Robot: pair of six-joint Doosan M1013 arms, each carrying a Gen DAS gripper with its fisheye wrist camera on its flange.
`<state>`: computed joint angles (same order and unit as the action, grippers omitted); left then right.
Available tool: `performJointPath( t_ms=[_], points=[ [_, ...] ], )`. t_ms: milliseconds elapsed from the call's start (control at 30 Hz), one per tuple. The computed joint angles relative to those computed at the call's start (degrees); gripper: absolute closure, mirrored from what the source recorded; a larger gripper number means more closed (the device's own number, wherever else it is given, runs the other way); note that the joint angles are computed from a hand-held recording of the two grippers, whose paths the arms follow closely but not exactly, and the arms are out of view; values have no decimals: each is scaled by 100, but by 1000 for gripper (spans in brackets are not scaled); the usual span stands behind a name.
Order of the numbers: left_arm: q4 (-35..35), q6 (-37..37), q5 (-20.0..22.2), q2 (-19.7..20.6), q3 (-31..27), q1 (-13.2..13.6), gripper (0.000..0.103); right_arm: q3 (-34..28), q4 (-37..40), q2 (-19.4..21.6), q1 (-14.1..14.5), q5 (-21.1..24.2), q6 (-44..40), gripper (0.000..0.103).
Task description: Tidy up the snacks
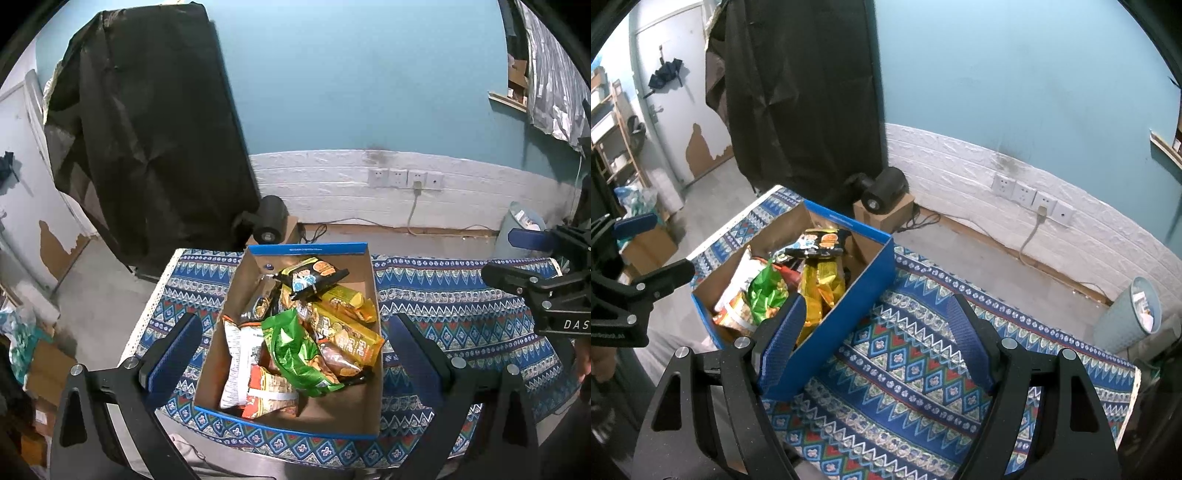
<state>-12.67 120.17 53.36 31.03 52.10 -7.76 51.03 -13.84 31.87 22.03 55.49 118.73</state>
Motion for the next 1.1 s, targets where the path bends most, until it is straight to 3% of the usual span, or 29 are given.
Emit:
performJointPath(
  t_ms=[1100],
  points=[
    [291, -192, 86, 18, -11, -48, 1, 21, -19, -32, 7, 25, -26, 25]
  ],
)
